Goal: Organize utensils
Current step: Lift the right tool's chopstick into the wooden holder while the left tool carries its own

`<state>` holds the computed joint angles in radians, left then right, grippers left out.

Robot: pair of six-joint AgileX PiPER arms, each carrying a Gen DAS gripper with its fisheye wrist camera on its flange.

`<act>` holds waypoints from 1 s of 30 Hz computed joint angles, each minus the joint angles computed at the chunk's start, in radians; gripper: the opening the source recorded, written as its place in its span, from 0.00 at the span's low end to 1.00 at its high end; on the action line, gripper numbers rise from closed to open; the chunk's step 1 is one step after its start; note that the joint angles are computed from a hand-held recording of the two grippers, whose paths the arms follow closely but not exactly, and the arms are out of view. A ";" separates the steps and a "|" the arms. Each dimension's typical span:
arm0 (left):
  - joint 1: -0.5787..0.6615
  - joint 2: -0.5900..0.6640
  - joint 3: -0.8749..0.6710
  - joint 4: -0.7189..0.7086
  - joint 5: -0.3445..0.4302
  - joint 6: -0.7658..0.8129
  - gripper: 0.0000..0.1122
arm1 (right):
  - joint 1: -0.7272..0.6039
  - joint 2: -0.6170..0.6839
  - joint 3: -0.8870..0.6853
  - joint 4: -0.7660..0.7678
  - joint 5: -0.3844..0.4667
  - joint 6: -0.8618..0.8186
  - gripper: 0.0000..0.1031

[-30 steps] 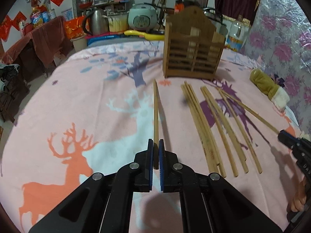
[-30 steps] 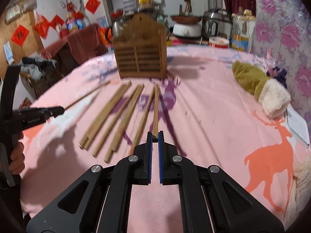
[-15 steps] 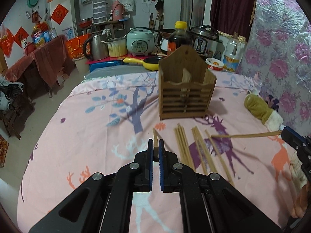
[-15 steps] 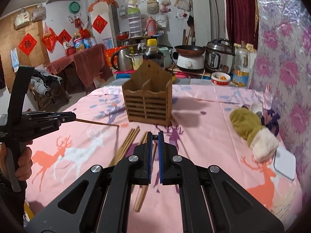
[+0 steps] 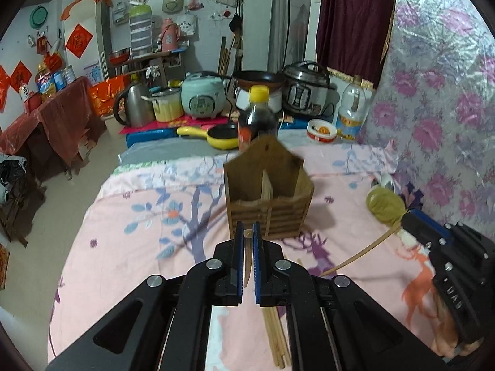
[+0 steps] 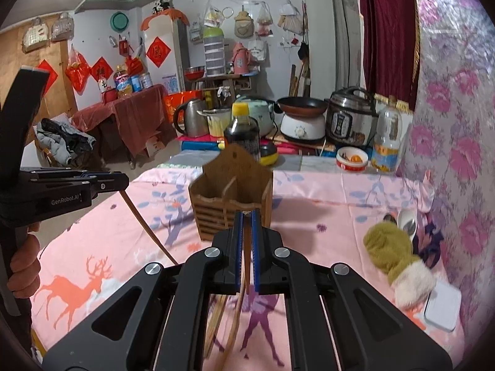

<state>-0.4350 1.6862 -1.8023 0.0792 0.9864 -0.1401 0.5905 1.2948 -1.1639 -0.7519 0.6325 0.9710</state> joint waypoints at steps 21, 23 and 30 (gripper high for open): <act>0.097 0.505 -0.594 -0.118 0.098 -0.074 0.30 | -0.169 0.383 -0.373 0.081 -0.100 -0.088 0.17; 0.114 0.439 -0.457 -0.121 0.012 -0.085 0.47 | -0.181 0.344 -0.316 0.079 -0.139 -0.067 0.24; 0.119 0.207 -0.081 -0.048 -0.180 -0.117 0.68 | -0.140 0.175 -0.090 -0.191 -0.166 0.244 0.63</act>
